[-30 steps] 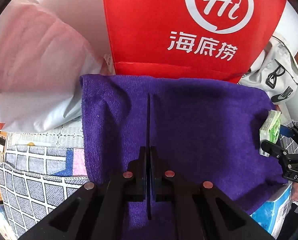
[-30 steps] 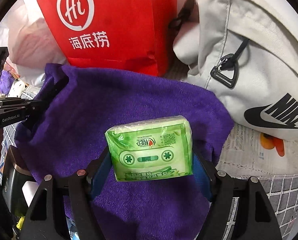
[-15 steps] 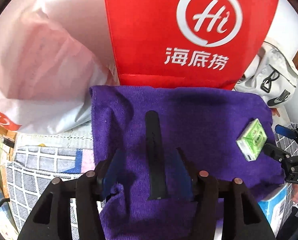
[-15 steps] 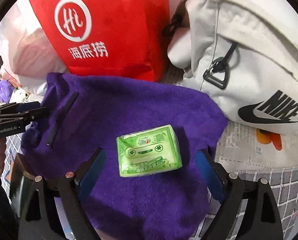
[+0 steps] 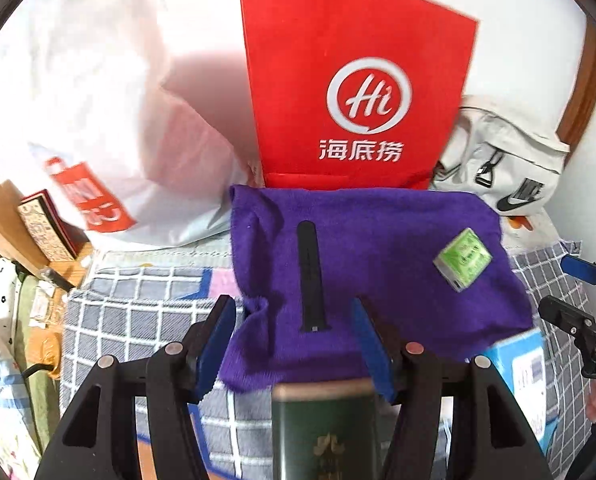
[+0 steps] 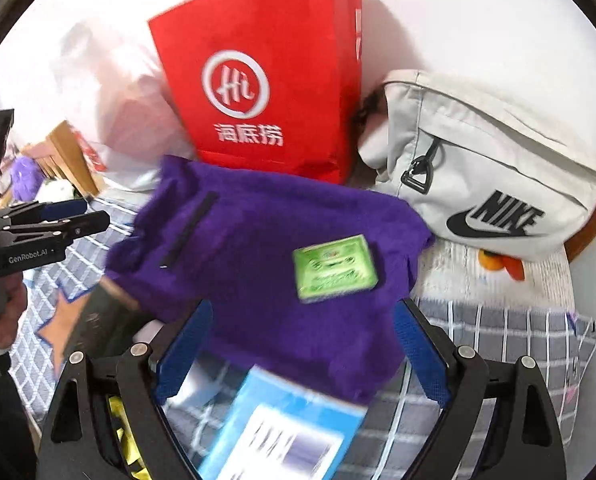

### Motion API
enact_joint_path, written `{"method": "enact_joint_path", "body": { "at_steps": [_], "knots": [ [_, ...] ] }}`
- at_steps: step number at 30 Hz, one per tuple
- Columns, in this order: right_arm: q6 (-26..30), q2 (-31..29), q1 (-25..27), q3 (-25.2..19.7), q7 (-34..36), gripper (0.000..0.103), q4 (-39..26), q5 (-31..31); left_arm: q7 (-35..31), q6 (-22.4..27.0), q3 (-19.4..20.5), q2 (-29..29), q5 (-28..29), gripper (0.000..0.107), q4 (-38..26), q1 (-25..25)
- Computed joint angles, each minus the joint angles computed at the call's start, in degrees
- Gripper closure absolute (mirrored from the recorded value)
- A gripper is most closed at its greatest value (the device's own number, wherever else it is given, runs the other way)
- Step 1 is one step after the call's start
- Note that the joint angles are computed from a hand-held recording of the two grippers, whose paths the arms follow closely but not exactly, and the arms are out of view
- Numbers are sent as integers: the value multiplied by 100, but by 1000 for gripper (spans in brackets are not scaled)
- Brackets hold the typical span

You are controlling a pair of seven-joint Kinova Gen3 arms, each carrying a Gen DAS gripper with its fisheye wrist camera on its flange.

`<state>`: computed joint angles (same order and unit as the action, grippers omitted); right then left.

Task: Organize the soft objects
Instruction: 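Move the right gripper to the white sponge block and grasp it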

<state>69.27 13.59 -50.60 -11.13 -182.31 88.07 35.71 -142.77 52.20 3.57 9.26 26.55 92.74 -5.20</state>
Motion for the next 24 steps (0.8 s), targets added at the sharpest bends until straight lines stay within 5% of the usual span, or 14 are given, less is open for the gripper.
{"method": "enact_joint_path", "body": {
  "at_steps": [8, 14, 24],
  "knots": [
    [335, 177, -793, -202, -834, 12, -272, 465, -836, 356, -455, -696, 426, 49, 543, -452],
    [343, 692, -1092, -125, -355, 22, -828, 283, -1372, 824, -821, -703, 608, 49, 743, -818],
    [492, 1571, -1175, 365, 1041, 24, -1695, -50, -2051, 486, -871, -470, 633, 49, 971, -1205]
  ]
}}
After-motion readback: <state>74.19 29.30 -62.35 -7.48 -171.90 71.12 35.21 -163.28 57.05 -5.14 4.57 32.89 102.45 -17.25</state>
